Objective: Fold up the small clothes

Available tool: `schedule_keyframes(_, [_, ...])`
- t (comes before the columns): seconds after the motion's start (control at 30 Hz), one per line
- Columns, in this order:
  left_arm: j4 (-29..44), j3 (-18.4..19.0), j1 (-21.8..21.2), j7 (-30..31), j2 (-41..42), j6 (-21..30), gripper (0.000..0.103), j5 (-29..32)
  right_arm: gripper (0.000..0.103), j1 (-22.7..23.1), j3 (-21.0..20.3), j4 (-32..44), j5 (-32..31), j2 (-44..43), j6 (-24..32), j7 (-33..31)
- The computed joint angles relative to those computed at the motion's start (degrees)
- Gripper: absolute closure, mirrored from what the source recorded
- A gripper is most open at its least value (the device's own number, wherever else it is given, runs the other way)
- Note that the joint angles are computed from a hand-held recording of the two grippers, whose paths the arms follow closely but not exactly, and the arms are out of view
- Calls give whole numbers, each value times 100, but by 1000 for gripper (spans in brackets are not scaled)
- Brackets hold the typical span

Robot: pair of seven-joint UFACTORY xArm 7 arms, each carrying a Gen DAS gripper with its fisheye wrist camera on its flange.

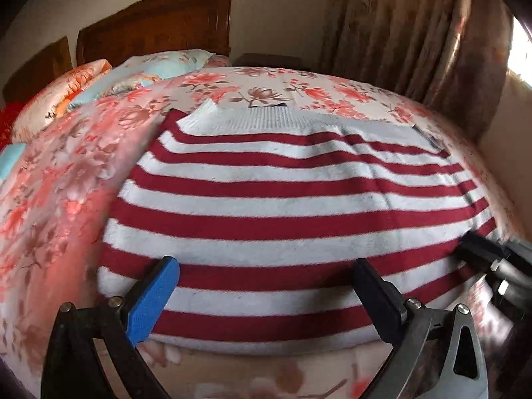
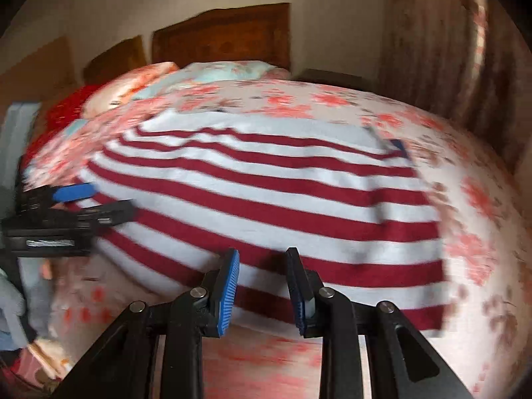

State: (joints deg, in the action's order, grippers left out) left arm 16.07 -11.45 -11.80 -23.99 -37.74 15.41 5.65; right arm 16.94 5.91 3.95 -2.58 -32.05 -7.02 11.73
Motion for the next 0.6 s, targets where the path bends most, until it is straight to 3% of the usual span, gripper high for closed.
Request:
schedule_keyframes(0.03, [-52, -87, 98, -24, -80, 53, 0, 84, 74, -119, -51, -56, -3, -109, 75, -38])
schedule_keyframes(0.17, [-231, 15, 101, -69, -348, 89, 0, 39, 74, 261, -1166, -348, 39, -444, 21, -466])
schedule_keyframes(0.37, [-264, -287, 375, -295, -472, 212, 0, 279, 74, 223, -1365, -497, 245, -780, 189, -748])
schedule_keyframes(0.6, [-529, -6, 169, -261, -1027, 366, 0, 207, 74, 368, -1594, -607, 413, -951, 174, -966])
